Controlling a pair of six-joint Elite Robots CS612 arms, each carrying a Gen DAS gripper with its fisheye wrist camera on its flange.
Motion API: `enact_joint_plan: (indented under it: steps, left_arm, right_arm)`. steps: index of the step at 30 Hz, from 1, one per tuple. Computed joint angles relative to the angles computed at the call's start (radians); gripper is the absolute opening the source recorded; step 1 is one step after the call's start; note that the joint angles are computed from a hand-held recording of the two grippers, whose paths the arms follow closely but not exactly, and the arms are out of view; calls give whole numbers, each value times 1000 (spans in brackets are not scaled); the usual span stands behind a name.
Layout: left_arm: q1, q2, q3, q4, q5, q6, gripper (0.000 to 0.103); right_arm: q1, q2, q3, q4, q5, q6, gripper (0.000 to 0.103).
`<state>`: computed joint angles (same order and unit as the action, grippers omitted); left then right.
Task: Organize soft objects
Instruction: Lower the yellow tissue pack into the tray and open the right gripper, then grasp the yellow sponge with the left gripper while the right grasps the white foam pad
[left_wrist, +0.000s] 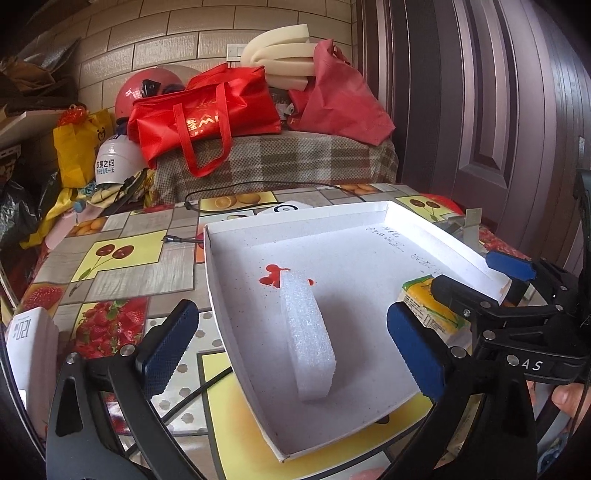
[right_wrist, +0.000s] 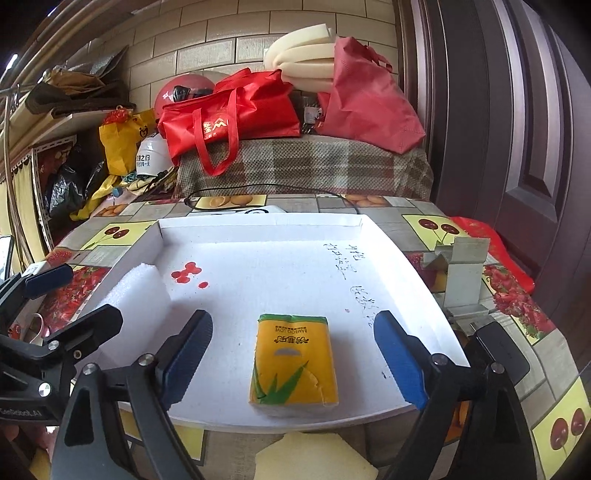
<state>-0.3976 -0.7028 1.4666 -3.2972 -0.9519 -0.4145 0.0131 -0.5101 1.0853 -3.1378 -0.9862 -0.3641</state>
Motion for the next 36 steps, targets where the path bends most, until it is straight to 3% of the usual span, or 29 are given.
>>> enact_joint_plan:
  steps: [2,11,20,29,36]
  left_arm:
    - [0,-1,5,-11,8,-12,103]
    - [-16,-1,31,-95,108,-29,103]
    - [-19,-26,81,-99,127,-107,103]
    - [-45,-73,182,-138,131,-99,103]
    - [-83,-126,282,-141,107,-82,103]
  right_arm:
    - [-5,3,0,-32,13,25,103]
    - [-22,16,23,-246,50,135,103]
    - [-44,4,54,-275,16,222,103]
    - [-75,-35,140,-314,-7,211,103]
    - [-114,-66,186,-249,-13,204,103]
